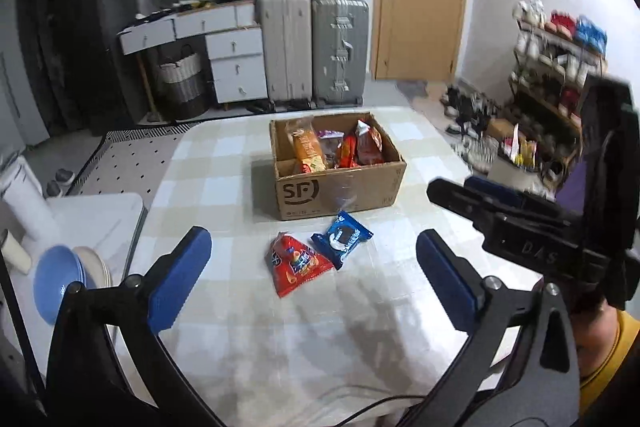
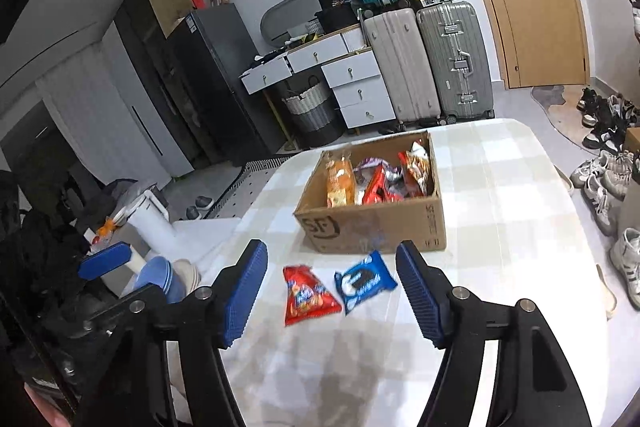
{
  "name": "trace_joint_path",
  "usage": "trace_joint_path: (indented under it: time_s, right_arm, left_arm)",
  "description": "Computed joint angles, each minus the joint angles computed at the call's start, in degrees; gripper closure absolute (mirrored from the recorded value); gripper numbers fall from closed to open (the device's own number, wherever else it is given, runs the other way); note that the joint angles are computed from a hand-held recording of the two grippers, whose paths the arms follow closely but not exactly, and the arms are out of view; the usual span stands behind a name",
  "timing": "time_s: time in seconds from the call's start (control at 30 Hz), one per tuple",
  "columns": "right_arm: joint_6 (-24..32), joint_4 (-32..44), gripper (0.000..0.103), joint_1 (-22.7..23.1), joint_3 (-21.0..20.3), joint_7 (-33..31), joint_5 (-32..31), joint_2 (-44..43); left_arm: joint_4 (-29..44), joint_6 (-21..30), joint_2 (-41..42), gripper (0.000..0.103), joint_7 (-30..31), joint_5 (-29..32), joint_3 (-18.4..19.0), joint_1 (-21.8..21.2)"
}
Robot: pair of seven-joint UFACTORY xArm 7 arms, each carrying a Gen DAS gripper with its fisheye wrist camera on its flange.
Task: Organize snacks
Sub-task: 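Open both grippers and withdraw them toward the last two snacks, then grasp the blue Oreo pack with the right gripper while the left gripper grasps the red chips bag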
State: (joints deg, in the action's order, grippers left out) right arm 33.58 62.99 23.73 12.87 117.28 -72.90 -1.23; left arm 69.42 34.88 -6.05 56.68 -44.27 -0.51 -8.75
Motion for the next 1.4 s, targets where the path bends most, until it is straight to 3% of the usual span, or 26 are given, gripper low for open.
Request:
trace_joint_path:
  time_s: [0.07, 0.17, 0.27, 0.4, 0.53, 0.67, 0.87, 1.0, 1.17, 1.27, 1.4]
  right_arm:
    - [2.0, -0.4, 0.020, 0.8, 0.8, -0.9, 0.5, 0.1]
    - [3.3, -1.5, 0.017, 1.8, 1.4, 0.4, -1.3, 0.3]
    - [3.7, -2.2, 0.009, 2.7, 1.5, 2.8, -2.8, 1.6]
    - [3.5, -2.8, 0.009, 3.8, 0.7, 2.8, -2.0, 4.0]
    - [2.3, -3.2, 0.009, 4.7, -0.7, 3.9, -3.5, 6.4]
    - [-1.2, -3.5, 0.009, 4.6, -2.4, 7.9, -5.4, 8.7]
    - [-3.4, -1.3, 0.009, 3.9, -4.7, 5.1, -4.3, 10.9]
    - [-6.3, 2.8, 0.009, 2.4, -6.4, -3.1, 1.4, 14.6]
    - [-7.7, 10.3, 0.009, 0.7, -7.6, -20.8, 15.1, 21.8]
    - [-7.7, 15.1, 0.009, -0.6, -7.3, -30.9, 22.3, 26.3]
    - [-7.3, 19.6, 0.009, -0.3, -8.6, -38.0, 26.7, 29.8]
  left_arm:
    - [-2.3, -0.1, -1.7, 0.001, 2.2, -3.1, 1.0, 0.2]
    - [-6.2, -2.9, -3.3, 0.001, 4.5, -6.0, 2.3, 0.3]
    - [-6.7, -1.7, -1.2, 0.001, 2.2, -5.4, 3.2, 1.5]
    - [-6.3, -4.2, 3.7, 0.001, 1.8, -7.2, 2.3, 3.3]
    - [-7.0, -8.3, 7.1, 0.001, 5.4, -9.0, 0.4, 4.6]
    - [-4.1, -10.1, 12.1, 0.001, 3.2, -6.6, -1.8, 5.7]
    - [3.5, -9.0, 19.8, 0.001, -3.9, -0.3, -5.0, 7.4]
    - [10.2, -8.7, 26.1, 0.001, -10.8, 6.7, -6.4, 6.8]
    - [18.3, -8.8, 33.7, 0.001, -16.1, 10.3, -9.1, 7.9]
    - [26.4, -2.8, 39.0, 0.001, -21.7, 12.3, -9.9, 9.5]
    - [34.2, 2.3, 44.4, 0.001, -25.9, 15.4, -10.3, 10.1]
